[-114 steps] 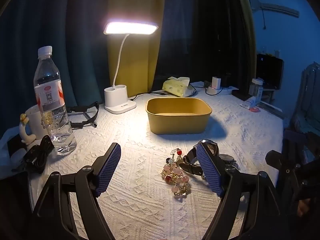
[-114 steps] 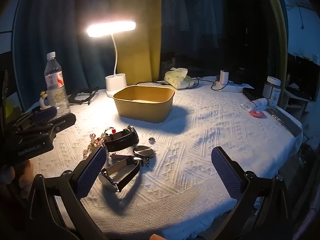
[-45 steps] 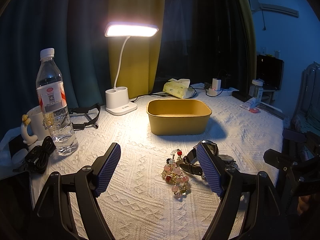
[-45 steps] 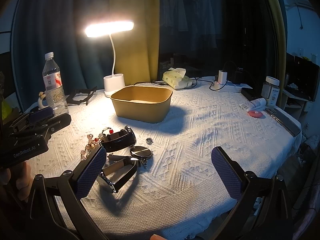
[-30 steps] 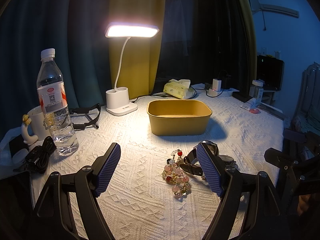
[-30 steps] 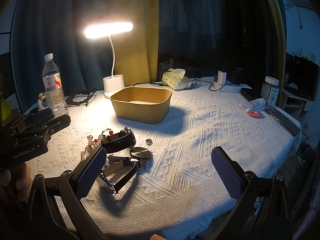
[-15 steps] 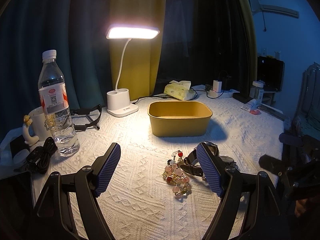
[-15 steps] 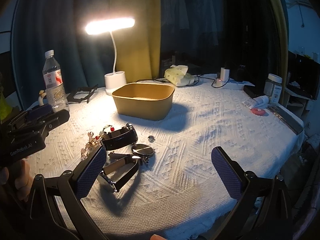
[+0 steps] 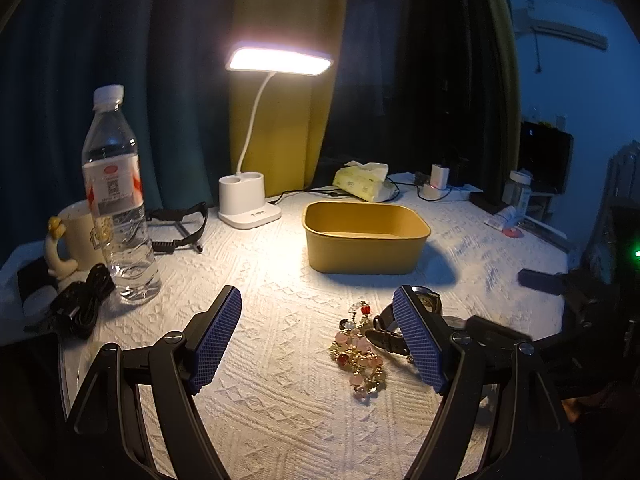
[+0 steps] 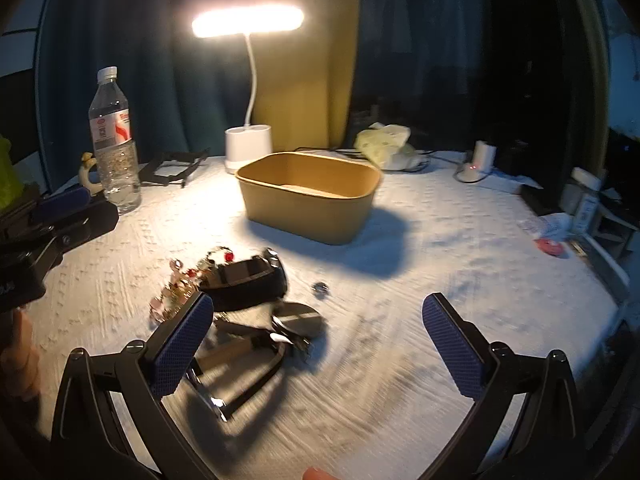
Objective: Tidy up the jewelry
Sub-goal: 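Lower the right tool onto the black-strap watch and close on it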
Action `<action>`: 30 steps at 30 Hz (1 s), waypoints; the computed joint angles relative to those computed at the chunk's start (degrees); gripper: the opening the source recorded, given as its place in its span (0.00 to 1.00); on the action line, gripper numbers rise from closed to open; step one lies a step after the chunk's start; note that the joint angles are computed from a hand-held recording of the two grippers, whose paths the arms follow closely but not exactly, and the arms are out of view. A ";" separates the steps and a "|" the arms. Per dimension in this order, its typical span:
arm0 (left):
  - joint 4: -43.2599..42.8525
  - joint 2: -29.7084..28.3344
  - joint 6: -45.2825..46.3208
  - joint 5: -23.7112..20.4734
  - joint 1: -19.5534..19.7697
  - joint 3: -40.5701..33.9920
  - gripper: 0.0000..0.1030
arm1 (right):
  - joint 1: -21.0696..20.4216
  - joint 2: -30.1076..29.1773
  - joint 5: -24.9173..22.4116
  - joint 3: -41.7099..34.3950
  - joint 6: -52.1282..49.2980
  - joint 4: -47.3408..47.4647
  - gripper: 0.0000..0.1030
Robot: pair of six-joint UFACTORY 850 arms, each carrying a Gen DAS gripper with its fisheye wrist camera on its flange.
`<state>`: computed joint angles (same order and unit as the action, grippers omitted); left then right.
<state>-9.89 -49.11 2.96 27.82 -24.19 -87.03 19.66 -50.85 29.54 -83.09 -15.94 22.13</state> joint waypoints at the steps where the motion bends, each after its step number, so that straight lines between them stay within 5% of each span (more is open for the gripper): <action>1: 0.00 -0.09 -0.64 -0.13 0.13 -0.17 0.79 | -0.21 -0.47 -1.30 -1.01 1.70 -2.17 1.00; 6: -1.89 -0.46 -2.85 -1.28 0.78 -0.71 0.79 | -1.10 -3.20 -7.98 -6.66 9.61 -11.98 0.98; 16: -1.14 -1.44 -7.40 -4.44 1.98 -1.97 0.79 | -0.84 -7.93 -18.51 -15.15 19.86 -27.89 0.68; 26: -4.11 -2.09 -2.83 -6.22 1.52 -3.35 0.79 | -1.21 -5.45 -12.89 -10.30 19.42 -27.16 0.64; 30: -14.80 -3.44 11.36 -10.41 0.25 -6.42 0.78 | -1.73 -3.24 -9.03 -6.57 17.89 -25.02 0.64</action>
<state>-24.69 -52.55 14.32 17.41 -23.93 -93.45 17.93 -54.09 20.50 -89.66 1.95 -2.89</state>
